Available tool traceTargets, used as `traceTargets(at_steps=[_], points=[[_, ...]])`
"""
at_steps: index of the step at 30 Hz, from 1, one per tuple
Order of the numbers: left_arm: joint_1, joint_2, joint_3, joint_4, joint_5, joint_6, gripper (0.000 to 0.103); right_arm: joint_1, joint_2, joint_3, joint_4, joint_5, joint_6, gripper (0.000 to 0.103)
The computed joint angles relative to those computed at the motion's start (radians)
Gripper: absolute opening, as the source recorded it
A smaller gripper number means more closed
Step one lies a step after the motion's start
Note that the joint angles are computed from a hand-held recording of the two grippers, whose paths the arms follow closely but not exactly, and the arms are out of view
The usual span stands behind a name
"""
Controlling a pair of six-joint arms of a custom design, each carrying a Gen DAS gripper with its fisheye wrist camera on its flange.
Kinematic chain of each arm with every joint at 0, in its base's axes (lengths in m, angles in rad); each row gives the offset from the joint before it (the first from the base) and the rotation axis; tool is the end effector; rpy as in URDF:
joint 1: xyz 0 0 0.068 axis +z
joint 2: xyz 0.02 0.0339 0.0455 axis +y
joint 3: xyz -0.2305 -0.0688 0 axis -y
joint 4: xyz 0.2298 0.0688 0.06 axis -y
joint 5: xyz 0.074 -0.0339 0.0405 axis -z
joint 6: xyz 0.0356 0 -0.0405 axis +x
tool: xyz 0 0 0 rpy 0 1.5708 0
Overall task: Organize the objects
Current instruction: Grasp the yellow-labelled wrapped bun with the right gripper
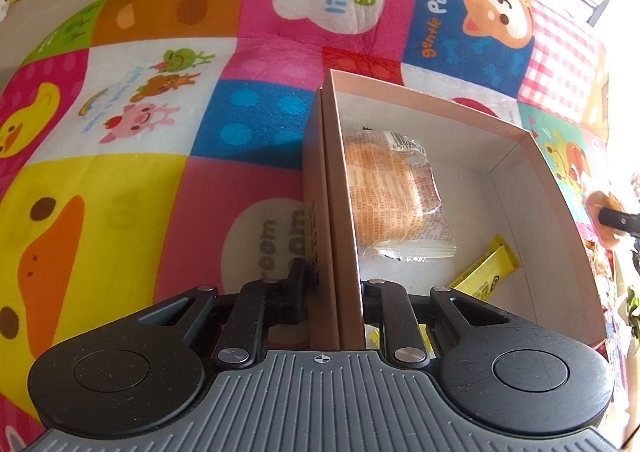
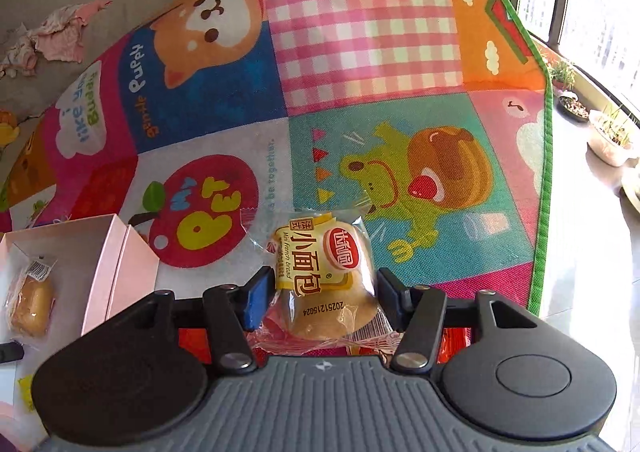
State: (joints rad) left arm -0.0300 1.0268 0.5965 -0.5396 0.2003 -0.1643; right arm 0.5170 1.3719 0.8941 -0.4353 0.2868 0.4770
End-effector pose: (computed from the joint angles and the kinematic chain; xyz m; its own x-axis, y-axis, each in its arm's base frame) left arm 0.1958 -0.0130 0.1796 -0.8366 -0.1353 -0.5309 0.0051 0.9671 -0.2544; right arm 0.2416 0.1258 0.2015 -0.7598 0.0745 -0.6458 0.0282 0.9963 0.0818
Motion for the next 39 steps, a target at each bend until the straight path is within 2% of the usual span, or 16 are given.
traceTargets(at_steps=[4,7,9,13,16,18,21,25,27,29,34,39], points=[[-0.001,0.003,0.002,0.000,-0.003,0.003,0.021,0.155,-0.226,-0.091,-0.133,0.121,0.064,0.056],[-0.009,-0.004,-0.003,0.003,-0.013,0.008,0.020,0.341,-0.372,-0.129,-0.264,0.204,0.180,0.056],[-0.029,-0.015,-0.014,0.013,-0.037,0.015,0.020,0.506,-0.411,-0.130,-0.355,0.285,0.288,0.056],[-0.073,-0.057,-0.050,0.035,-0.090,0.030,0.020,0.829,-0.388,-0.142,-0.456,0.386,0.535,0.056],[-0.079,-0.078,-0.070,0.051,-0.098,0.020,0.020,1.023,-0.322,-0.158,-0.447,0.416,0.690,0.056],[-0.070,-0.086,-0.078,0.056,-0.090,0.005,0.019,1.111,-0.253,-0.156,-0.420,0.436,0.749,0.056],[-0.063,-0.096,-0.084,0.056,-0.083,-0.017,0.018,1.176,-0.155,-0.164,-0.350,0.448,0.804,0.056],[-0.081,-0.107,-0.089,0.052,-0.105,-0.025,0.018,1.192,-0.063,-0.169,-0.320,0.455,0.904,0.085],[-0.083,-0.110,-0.092,0.053,-0.108,-0.025,0.018,1.193,-0.066,-0.193,-0.294,0.446,0.940,0.090],[-0.083,-0.111,-0.094,0.054,-0.106,-0.027,0.018,1.191,-0.089,-0.221,-0.254,0.439,0.931,0.103],[-0.070,-0.120,-0.100,0.055,-0.092,-0.012,0.018,1.221,-0.006,-0.190,-0.269,0.480,0.961,0.103],[-0.051,-0.121,-0.104,0.058,-0.067,-0.001,0.019,1.194,0.058,-0.118,-0.318,0.440,0.888,0.103]])
